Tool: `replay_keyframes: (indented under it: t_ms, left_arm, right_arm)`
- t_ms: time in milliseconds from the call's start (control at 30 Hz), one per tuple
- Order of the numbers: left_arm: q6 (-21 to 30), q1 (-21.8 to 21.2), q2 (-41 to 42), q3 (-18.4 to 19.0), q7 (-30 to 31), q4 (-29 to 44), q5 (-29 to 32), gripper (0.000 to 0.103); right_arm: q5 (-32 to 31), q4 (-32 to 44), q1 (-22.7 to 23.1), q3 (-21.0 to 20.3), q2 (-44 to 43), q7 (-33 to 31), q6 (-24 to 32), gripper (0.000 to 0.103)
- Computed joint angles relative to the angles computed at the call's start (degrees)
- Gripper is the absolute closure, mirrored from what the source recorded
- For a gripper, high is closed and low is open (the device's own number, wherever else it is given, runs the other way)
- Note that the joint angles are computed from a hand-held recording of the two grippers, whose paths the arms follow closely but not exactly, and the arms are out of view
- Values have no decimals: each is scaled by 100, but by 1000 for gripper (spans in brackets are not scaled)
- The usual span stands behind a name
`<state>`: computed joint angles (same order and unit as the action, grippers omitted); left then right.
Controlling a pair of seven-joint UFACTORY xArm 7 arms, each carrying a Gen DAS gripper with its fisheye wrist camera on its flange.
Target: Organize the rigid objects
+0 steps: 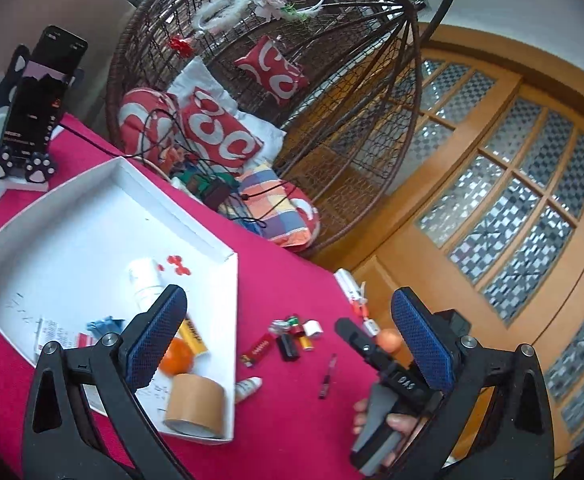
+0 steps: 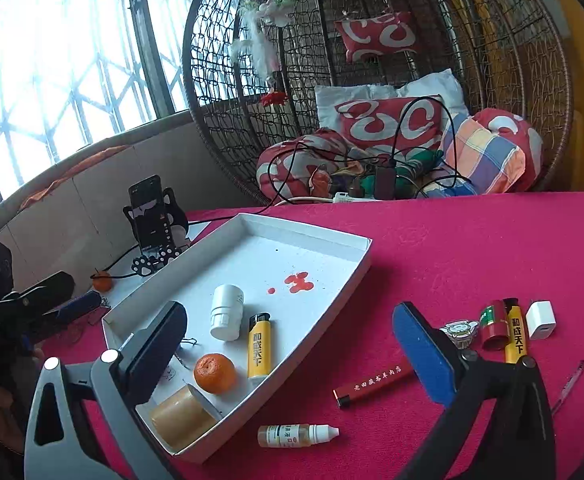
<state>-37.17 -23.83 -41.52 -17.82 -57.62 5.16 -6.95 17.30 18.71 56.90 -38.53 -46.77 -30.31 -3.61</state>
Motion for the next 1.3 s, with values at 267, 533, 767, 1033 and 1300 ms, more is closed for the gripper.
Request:
replay_keyframes:
  t_ms: [267,533,767,1033,1300]
  left_arm:
    - [-1303,-913,1291,485,-1398,1848,1581,0]
    - [-2535,-2137,4008,1104,-3599,5438,5656,0]
    - [-4264,-1903,4588,344,-3206,5621,4470,0]
    - [-5589,-1659,4694,-115,-2482,5302,3073,0]
    - [-5824,-1498,4689,-92,-2160,5219,3560,0]
  right_arm:
    - [114,-393,-1266,-1041,-1338,-337,190,0]
    - [582,-298,-1809,-1713,-1145,-504,320,0]
    - [1072,-130,-1785,-2194,-1235,-831,974,0]
    - [1556,-66,-1919,-2081,-1083,-1207,1340,0]
    - [1889,3,-1964,-1931,-841,-1430,1408,0]
